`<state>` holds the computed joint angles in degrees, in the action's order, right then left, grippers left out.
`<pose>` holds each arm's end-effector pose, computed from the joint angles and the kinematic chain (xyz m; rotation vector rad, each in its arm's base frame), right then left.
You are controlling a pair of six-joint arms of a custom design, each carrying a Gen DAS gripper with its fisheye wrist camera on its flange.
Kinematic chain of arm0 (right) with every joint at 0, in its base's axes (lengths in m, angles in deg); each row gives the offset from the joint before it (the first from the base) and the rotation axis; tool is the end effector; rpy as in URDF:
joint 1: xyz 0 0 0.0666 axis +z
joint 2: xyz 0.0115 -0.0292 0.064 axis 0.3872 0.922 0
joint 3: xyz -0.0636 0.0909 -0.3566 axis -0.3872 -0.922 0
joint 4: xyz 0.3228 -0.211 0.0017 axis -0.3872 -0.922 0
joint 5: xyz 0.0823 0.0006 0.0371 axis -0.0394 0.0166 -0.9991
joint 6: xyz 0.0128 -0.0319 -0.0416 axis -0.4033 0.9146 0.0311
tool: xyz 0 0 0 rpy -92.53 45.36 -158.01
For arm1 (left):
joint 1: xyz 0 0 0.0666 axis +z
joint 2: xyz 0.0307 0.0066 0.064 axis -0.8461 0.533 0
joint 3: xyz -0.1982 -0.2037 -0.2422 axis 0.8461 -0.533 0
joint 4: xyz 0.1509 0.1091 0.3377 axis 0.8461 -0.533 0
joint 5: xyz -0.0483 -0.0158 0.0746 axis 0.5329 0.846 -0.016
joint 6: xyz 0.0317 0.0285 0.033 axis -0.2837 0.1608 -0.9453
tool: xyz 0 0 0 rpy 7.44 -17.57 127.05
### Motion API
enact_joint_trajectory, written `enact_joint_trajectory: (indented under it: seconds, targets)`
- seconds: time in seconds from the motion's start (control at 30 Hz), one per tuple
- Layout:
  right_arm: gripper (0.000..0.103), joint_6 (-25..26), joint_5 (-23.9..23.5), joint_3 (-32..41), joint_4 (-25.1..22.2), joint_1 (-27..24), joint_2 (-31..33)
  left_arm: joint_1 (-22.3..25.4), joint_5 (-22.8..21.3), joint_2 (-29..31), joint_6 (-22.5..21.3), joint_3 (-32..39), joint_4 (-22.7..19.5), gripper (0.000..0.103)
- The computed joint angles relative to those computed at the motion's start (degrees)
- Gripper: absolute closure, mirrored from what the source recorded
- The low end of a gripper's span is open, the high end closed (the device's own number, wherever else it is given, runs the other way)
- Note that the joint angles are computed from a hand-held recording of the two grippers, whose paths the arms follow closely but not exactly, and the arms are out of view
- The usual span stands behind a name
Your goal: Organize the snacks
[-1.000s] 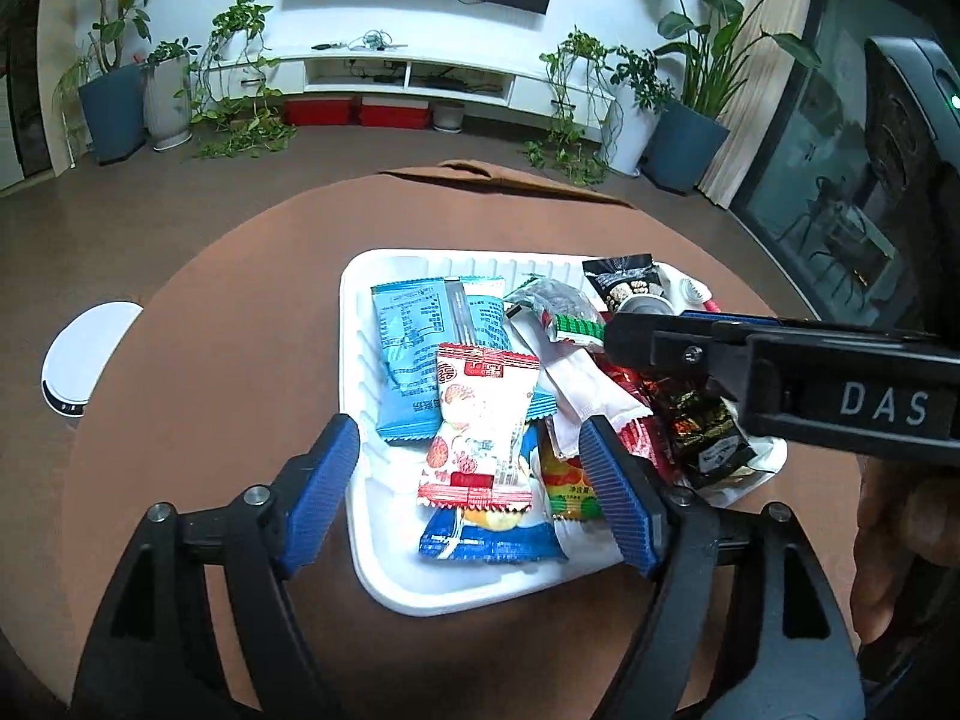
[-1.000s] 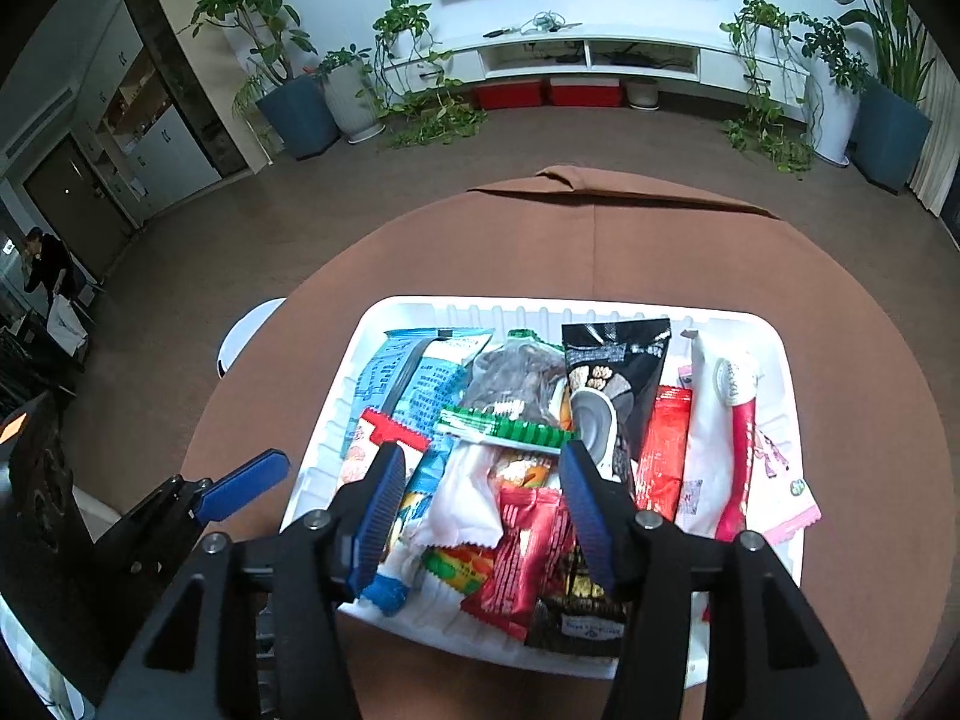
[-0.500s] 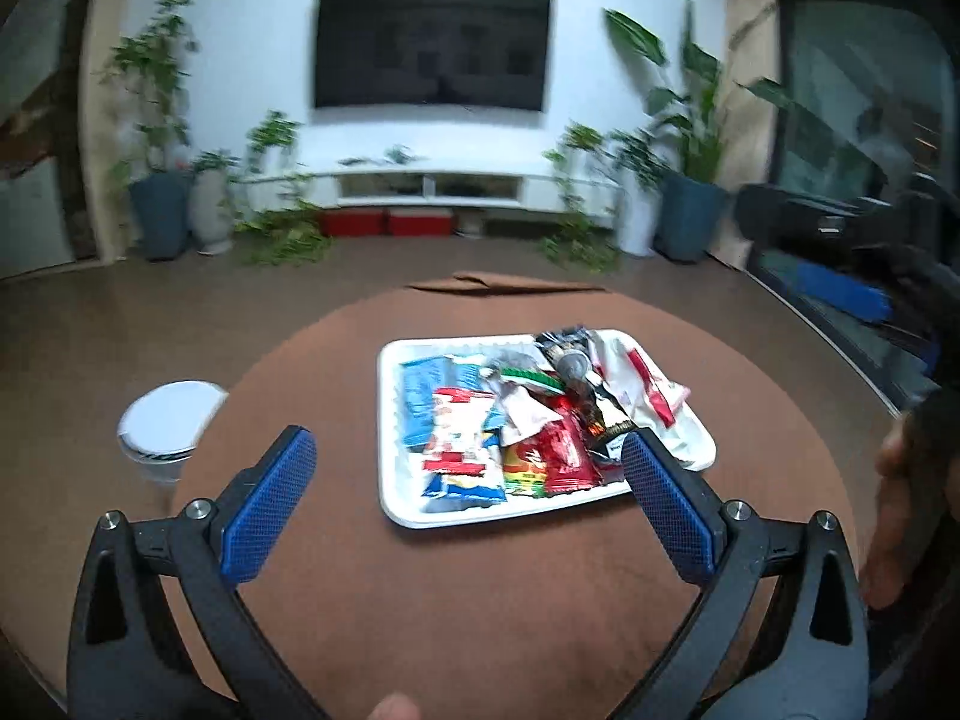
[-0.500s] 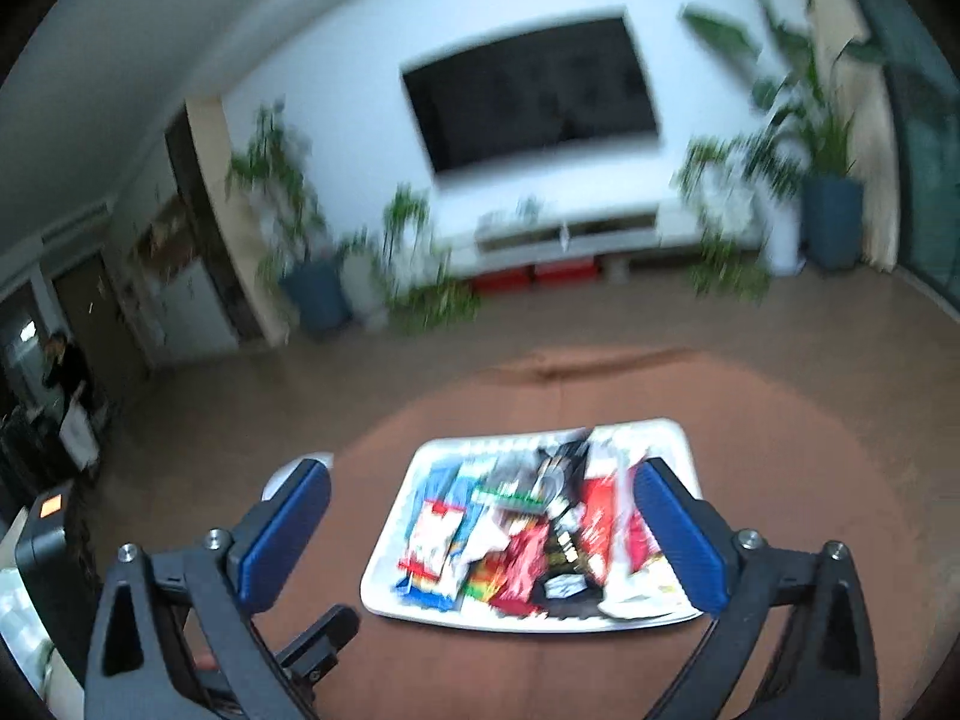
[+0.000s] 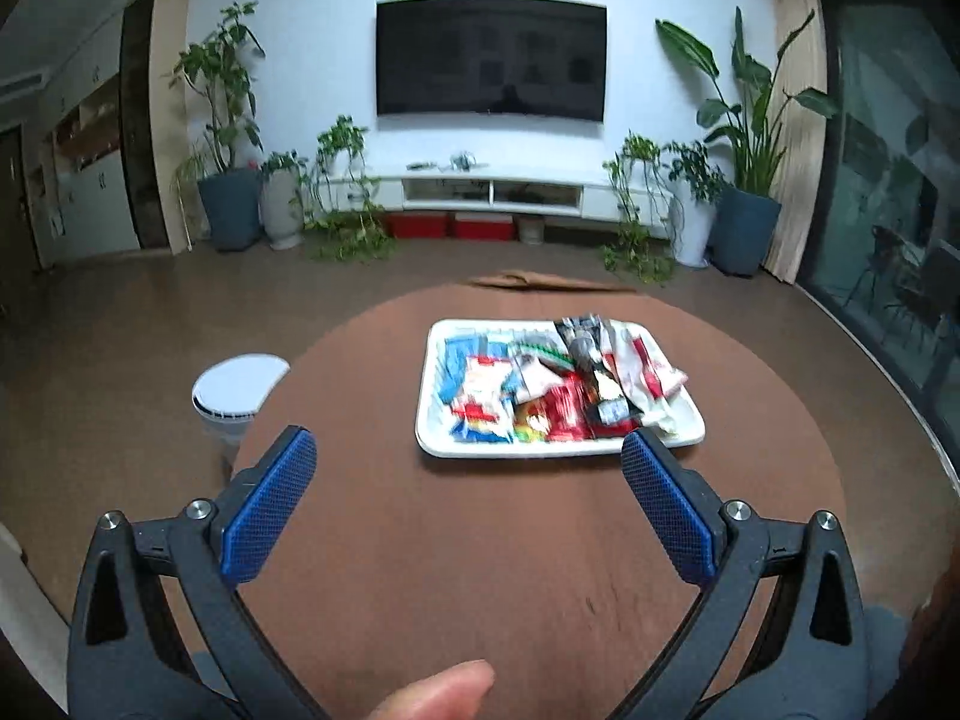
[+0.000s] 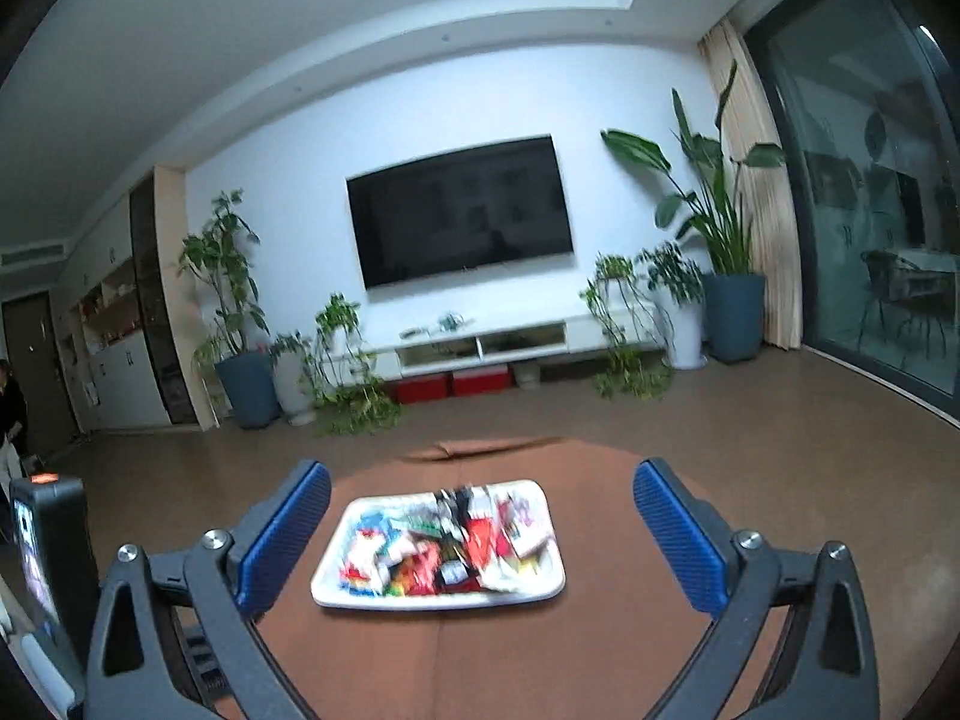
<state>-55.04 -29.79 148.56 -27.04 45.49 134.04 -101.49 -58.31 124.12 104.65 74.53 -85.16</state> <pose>0.2824 0.1087 0.5144 -0.0020 1.8297 0.2110 0.3170 -0.2723 0.5112 -0.1306 2.1538 0.0473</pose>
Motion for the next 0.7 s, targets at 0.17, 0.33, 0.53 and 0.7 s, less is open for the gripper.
enact_joint_trajectory:
  seconds: [0.17, 0.33, 0.53, 0.7]
  targets:
    - [0.000, -1.2, 2.5, 0.4, -11.0, 1.6, -0.6, -1.7, 0.2, -0.3, 3.6, -0.6, -3.8, 0.000]
    - [0.000, -3.0, 2.9, -0.8, -14.3, 2.1, -0.7, -2.7, 1.5, -0.5, 5.2, -1.4, -5.8, 0.000]
    - [0.000, -3.5, 4.2, -0.5, -15.9, 2.3, -0.1, -1.7, 2.6, -0.2, 4.7, -1.9, -5.3, 0.000]
    - [0.000, -3.9, 4.1, -0.2, -17.1, 2.6, 0.5, -0.9, 3.7, -0.1, 4.1, -2.1, -5.0, 0.000]
